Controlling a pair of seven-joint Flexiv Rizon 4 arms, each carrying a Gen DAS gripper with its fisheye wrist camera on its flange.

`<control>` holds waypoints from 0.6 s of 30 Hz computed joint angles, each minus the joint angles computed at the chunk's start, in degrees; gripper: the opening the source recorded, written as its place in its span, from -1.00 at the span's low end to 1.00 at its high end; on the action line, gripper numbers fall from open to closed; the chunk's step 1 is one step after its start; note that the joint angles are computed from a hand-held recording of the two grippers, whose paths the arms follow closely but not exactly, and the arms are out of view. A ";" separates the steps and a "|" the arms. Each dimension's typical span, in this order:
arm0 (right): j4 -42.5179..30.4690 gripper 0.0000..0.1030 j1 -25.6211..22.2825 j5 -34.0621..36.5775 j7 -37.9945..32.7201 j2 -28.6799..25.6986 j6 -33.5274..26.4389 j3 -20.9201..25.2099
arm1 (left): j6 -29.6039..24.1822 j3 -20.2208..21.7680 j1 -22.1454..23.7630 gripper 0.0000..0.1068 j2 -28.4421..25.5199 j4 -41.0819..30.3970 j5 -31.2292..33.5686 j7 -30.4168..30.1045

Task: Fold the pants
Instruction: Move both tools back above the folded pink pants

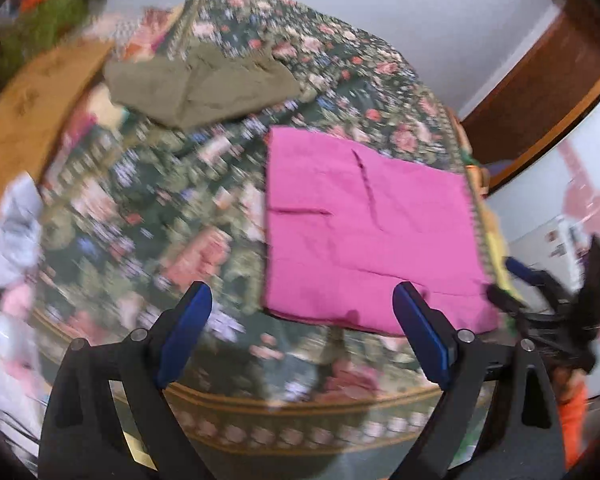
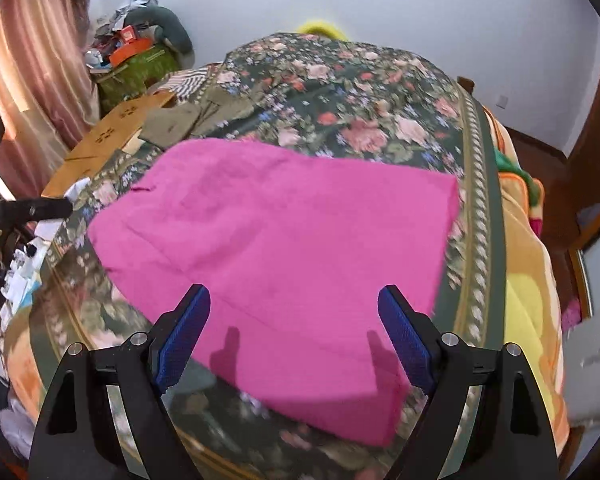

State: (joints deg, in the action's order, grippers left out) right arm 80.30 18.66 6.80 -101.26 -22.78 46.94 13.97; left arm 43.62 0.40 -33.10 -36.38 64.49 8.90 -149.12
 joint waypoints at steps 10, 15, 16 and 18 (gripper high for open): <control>-1.52 0.62 0.54 1.09 2.02 -3.25 -4.15 0.67 | 14.10 -6.20 3.43 0.69 -2.18 7.82 -14.22 2.40; -3.60 0.64 -0.99 5.32 1.71 -4.12 -7.56 1.56 | 22.23 -8.45 4.71 0.69 -4.08 9.62 -20.28 3.79; -3.64 0.66 -0.92 5.43 1.49 -4.13 -7.78 1.54 | 22.90 -8.48 4.76 0.69 -4.61 9.23 -21.02 4.04; -3.14 0.66 -0.50 5.09 1.19 -3.90 -7.46 1.31 | 23.53 -7.75 4.38 0.69 -5.72 7.97 -21.87 3.71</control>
